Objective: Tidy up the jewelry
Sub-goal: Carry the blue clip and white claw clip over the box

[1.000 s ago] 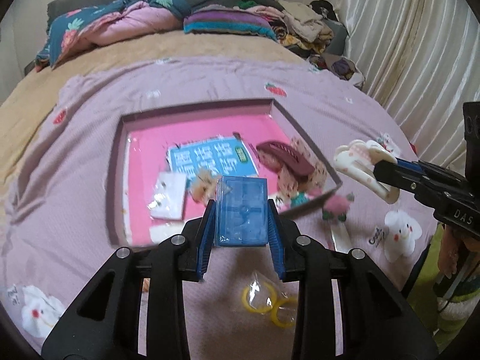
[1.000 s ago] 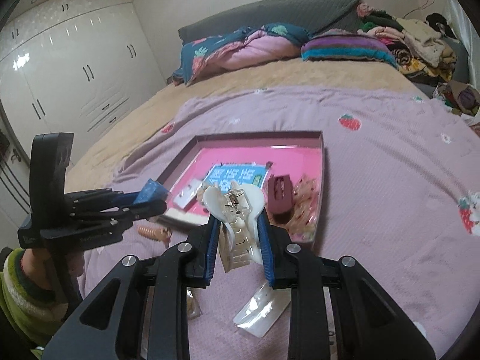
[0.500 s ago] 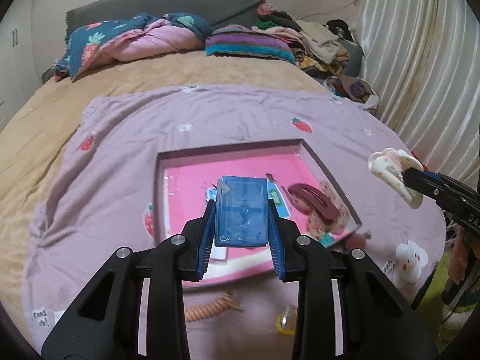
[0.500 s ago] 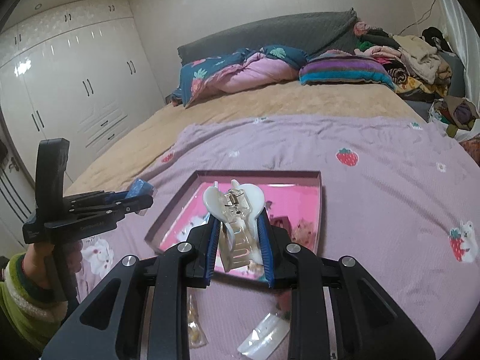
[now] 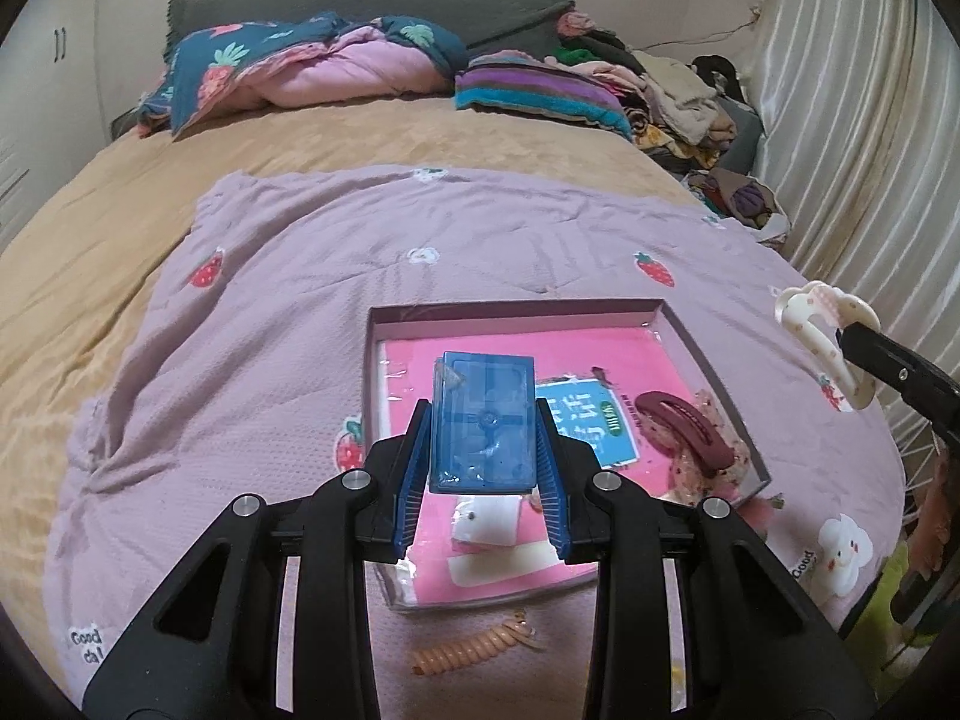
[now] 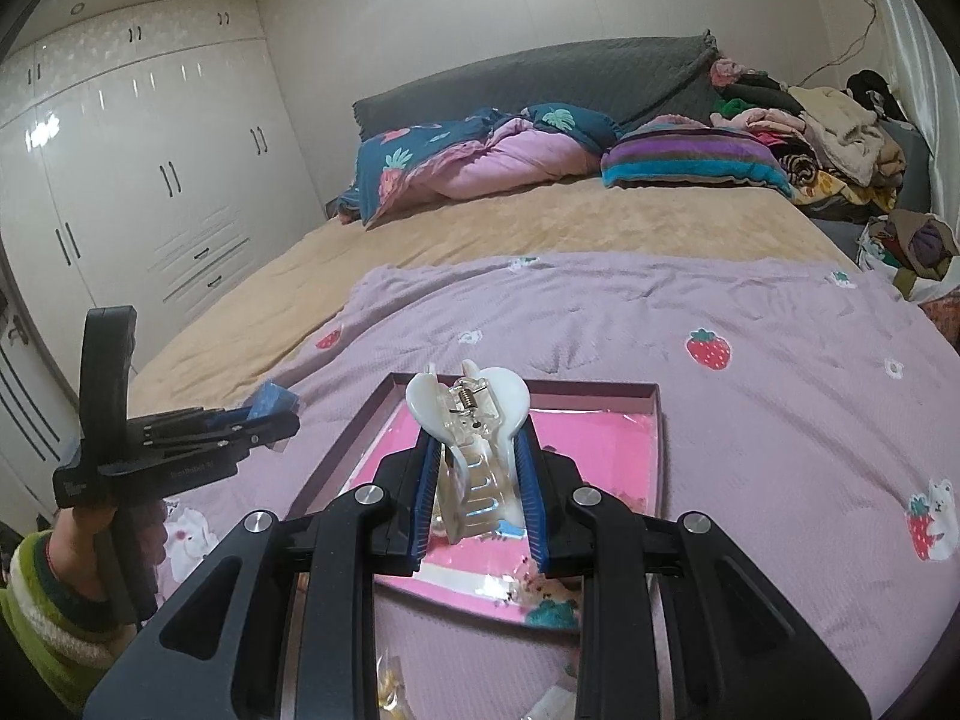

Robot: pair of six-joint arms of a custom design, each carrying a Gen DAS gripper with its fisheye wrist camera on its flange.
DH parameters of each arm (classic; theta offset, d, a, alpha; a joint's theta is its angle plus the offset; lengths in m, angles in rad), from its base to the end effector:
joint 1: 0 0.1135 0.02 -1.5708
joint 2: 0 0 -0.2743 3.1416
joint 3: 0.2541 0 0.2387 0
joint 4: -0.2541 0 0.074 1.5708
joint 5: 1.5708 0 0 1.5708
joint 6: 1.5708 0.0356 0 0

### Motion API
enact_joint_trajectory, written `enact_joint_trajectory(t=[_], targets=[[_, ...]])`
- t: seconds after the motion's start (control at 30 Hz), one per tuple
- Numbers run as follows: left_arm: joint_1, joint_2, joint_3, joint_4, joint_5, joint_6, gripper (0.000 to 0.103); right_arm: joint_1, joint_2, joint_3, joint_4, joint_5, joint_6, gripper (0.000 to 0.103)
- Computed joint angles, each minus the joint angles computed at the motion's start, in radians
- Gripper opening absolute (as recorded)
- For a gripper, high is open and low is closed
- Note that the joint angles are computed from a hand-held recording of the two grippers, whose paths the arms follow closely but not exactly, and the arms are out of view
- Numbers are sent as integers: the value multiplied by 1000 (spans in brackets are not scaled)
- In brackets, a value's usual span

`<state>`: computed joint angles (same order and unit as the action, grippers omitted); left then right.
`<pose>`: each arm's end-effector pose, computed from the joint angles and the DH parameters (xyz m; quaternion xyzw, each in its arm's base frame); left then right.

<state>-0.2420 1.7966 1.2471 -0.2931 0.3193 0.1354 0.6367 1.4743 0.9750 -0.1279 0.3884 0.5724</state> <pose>0.3677 -0.1023 0.2309 0.2287 0.8956 -0.1671 0.3432 0.2587 0.1745 0.2658 0.0596 0.8764 0.1120 0.4646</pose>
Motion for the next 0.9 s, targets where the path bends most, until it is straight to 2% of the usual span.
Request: enact_joint_trajectory(t=[0.5,0.9], targets=[[7,137,44,7,1,-4,24,-58,214,51,70,-97,28,24],[-19,226,49,15,-27,12,25,-60,345,52,101,-128,78,24]])
